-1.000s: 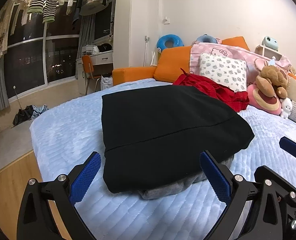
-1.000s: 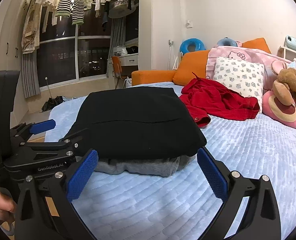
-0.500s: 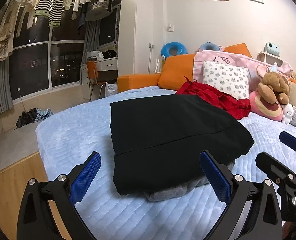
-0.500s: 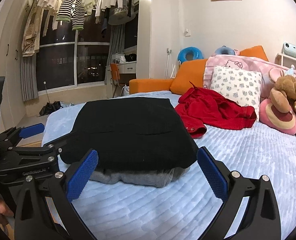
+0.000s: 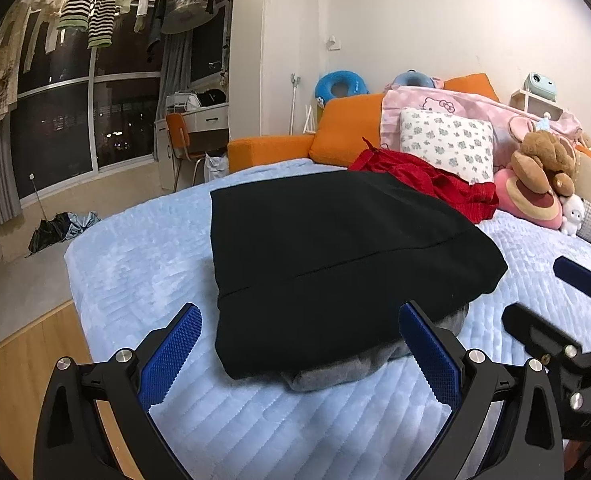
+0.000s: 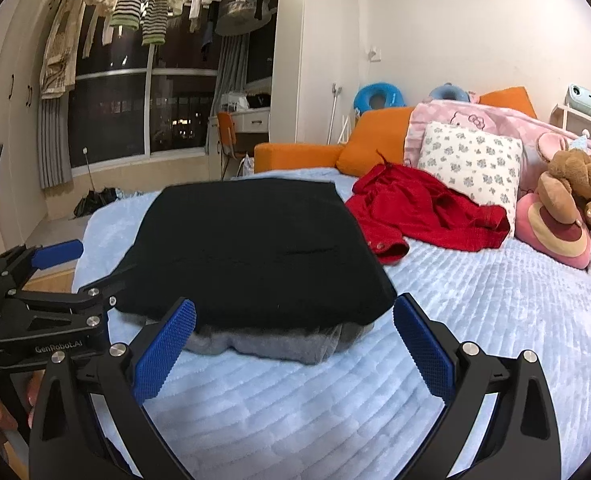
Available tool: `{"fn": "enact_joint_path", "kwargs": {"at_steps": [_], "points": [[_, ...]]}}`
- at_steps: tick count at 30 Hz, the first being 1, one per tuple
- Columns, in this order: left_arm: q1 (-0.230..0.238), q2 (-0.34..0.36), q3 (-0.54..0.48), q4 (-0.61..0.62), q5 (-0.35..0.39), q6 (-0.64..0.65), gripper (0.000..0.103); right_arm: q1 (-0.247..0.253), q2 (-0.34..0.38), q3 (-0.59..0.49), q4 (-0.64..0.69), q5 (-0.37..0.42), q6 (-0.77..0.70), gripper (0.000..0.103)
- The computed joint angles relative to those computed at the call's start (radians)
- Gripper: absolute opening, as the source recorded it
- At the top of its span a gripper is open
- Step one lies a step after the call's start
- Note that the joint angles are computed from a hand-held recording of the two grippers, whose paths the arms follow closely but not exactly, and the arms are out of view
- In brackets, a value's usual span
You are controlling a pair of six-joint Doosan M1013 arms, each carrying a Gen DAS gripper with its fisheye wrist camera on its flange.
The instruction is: Fold large clothes
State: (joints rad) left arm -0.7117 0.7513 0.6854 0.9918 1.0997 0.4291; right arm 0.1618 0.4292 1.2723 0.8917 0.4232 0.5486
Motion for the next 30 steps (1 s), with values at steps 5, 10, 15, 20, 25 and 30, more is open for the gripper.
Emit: {"fn": "enact_joint_path", "kwargs": {"at_steps": [5,10,15,20,25,30], "points": [[-0.001,0.005,-0.004,-0.013,0.003,0.017,0.1,0.005,0.01,-0.014,-0.089,0.04,0.08,0.098],[0.001,0.005,-0.005,-0.019,0.003,0.021,0.1,0.008,0.014,-0.017,-0.107,0.047,0.094,0.098],[0.0,0.006,-0.007,-0.024,0.007,0.022,0.1,0.008,0.014,-0.016,-0.107,0.047,0.099,0.098],[0.002,-0.003,0.01,-0.031,-0.007,0.001,0.1,0.009,0.013,-0.013,-0.104,0.039,0.099,0.098],[0.002,-0.006,0.014,-0.034,-0.014,0.003,0.1,0.008,0.015,-0.016,-0.108,0.031,0.102,0.098],[0.001,0.005,-0.008,-0.024,-0.001,0.01,0.1,0.008,0.016,-0.018,-0.116,0.034,0.108,0.098]]}}
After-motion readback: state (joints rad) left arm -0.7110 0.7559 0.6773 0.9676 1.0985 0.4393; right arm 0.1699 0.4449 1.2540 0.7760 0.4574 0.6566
